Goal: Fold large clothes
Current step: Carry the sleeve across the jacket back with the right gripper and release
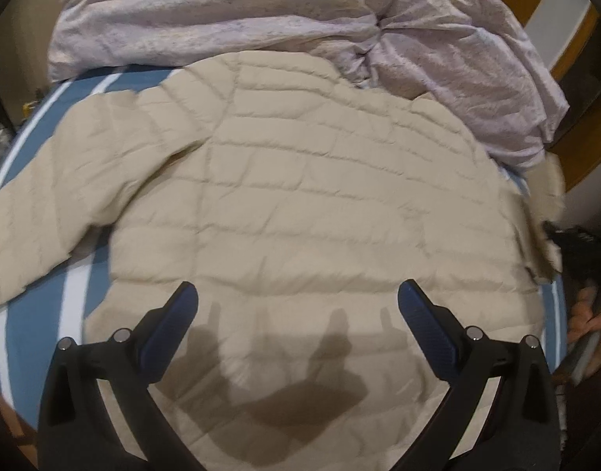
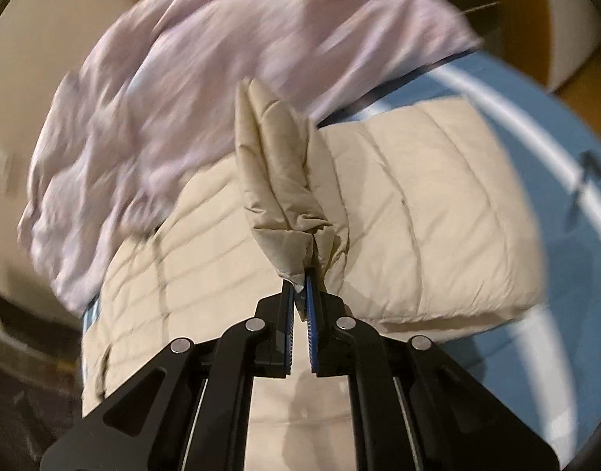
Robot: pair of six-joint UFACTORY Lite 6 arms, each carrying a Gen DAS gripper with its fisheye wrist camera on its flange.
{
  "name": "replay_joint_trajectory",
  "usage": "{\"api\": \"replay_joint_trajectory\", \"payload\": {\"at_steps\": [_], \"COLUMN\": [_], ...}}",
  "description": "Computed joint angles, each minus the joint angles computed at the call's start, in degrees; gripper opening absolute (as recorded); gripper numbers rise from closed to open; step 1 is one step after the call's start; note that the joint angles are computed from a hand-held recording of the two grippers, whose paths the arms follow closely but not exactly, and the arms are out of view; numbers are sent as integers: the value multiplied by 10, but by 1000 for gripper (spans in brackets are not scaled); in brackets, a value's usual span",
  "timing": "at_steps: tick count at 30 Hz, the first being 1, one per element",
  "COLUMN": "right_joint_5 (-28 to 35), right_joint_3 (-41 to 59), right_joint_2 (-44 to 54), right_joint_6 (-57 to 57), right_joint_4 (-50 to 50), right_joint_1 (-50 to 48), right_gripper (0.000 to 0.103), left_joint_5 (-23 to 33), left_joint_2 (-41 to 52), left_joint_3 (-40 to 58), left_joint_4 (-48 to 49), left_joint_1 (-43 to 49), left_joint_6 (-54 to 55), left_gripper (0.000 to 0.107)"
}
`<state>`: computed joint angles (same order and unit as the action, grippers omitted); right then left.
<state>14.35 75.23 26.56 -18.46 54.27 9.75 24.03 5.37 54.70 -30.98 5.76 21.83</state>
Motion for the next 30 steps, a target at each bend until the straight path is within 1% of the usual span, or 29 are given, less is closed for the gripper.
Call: {"api": "replay_joint_trajectory", "payload": {"at_steps": [2, 6, 10, 12, 15, 20, 23, 25, 26, 27, 28, 29, 30], "right_joint_5": [7, 31, 43, 52, 63, 75, 79, 78, 78, 78, 75, 73, 70], "right_joint_3": [34, 118, 169, 207, 238, 288, 310, 317, 319, 324, 319, 316, 313], "right_joint_2": [33, 114, 165, 194, 216, 242, 253, 257, 259, 261, 258, 256, 253], "right_joint_6": [20, 61, 64, 95, 118, 158, 189, 204, 209, 222, 226, 231, 240], "right_joint_4": [-5, -20, 4, -19, -38, -75, -106, -123, -129, -142, -145, -150, -159], "right_joint_1": [39, 108, 161, 180, 201, 225, 240, 247, 250, 254, 257, 259, 262], "right_gripper": [6, 6, 6, 6, 6, 6, 6, 6, 6, 6, 6, 6, 6], "left_joint_5": [10, 31, 62, 79, 93, 112, 126, 134, 141, 144, 147, 153, 154], "left_joint_2": [21, 65, 109, 133, 165, 216, 250, 271, 289, 300, 308, 325, 334], "left_joint_3": [24, 77, 130, 157, 194, 257, 300, 323, 343, 353, 361, 377, 385], "left_joint_4": [-29, -57, -116, -150, -163, -160, -155, -154, -151, -147, -145, -135, -128], "left_joint_1": [-1, -5, 0, 2, -3, -16, -20, -20, -21, -22, -22, -24, -26], "left_joint_6": [30, 48, 85, 104, 101, 76, 54, 43, 31, 22, 18, 2, -8], "left_gripper": [101, 101, 101, 101, 100, 94, 85, 76, 74, 67, 59, 54, 45]}}
